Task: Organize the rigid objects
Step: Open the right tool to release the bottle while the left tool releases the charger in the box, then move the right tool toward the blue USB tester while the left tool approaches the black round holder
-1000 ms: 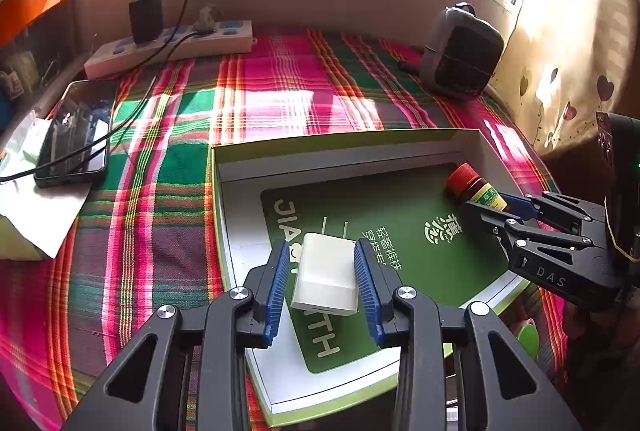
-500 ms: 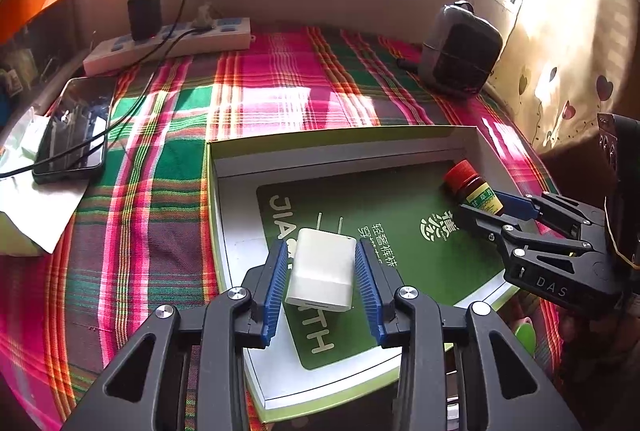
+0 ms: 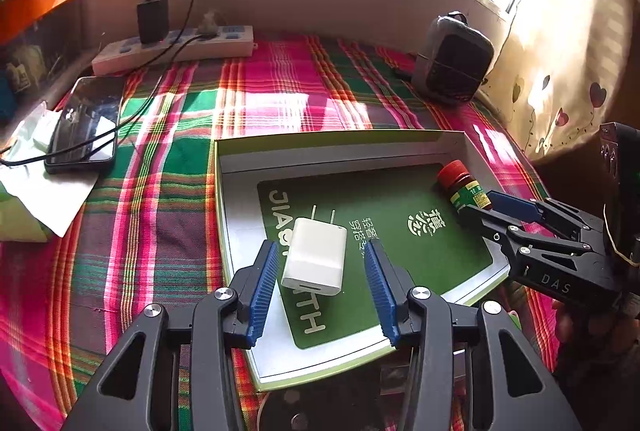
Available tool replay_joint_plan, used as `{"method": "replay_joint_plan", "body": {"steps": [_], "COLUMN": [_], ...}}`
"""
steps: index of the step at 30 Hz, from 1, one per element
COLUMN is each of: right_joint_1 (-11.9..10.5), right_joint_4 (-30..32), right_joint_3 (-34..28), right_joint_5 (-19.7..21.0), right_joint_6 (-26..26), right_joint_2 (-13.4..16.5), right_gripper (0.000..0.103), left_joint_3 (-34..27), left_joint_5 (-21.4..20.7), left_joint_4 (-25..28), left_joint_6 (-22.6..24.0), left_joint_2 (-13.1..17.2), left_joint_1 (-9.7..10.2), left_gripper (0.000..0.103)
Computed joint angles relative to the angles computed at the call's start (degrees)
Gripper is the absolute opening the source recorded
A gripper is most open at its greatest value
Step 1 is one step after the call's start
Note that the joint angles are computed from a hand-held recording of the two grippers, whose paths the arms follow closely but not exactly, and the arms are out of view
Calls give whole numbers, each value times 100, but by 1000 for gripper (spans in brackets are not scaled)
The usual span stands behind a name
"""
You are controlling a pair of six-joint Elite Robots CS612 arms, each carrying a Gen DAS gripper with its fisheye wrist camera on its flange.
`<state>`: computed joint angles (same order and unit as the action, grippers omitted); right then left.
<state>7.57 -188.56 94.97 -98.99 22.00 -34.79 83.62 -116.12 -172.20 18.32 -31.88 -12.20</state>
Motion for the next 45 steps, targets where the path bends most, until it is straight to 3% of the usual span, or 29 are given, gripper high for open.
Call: {"method": "replay_joint_plan", "body": {"steps": [10, 23, 30, 45], "right_joint_1": [86, 252, 358, 688], "right_joint_4": [-362, -1070, -1288, -1185], "right_joint_3": [270, 906, 1183, 1217], "right_joint_5": [-196, -388, -344, -173], "right_joint_6": [137, 453, 631, 408], "right_joint_2": [-144, -331, -357, -265], "right_gripper": [52, 53, 53, 53], "left_joint_3": [326, 770, 892, 1012], "left_joint_5": [-150, -344, -376, -512], "left_joint_4": [-463, -997, -1019, -834], "left_joint_6": [-95, -400, -468, -382], "left_joint_2": [-159, -282, -259, -230], "left_joint_1": [114, 405, 504, 597], "left_gripper": [44, 46, 46, 46]}}
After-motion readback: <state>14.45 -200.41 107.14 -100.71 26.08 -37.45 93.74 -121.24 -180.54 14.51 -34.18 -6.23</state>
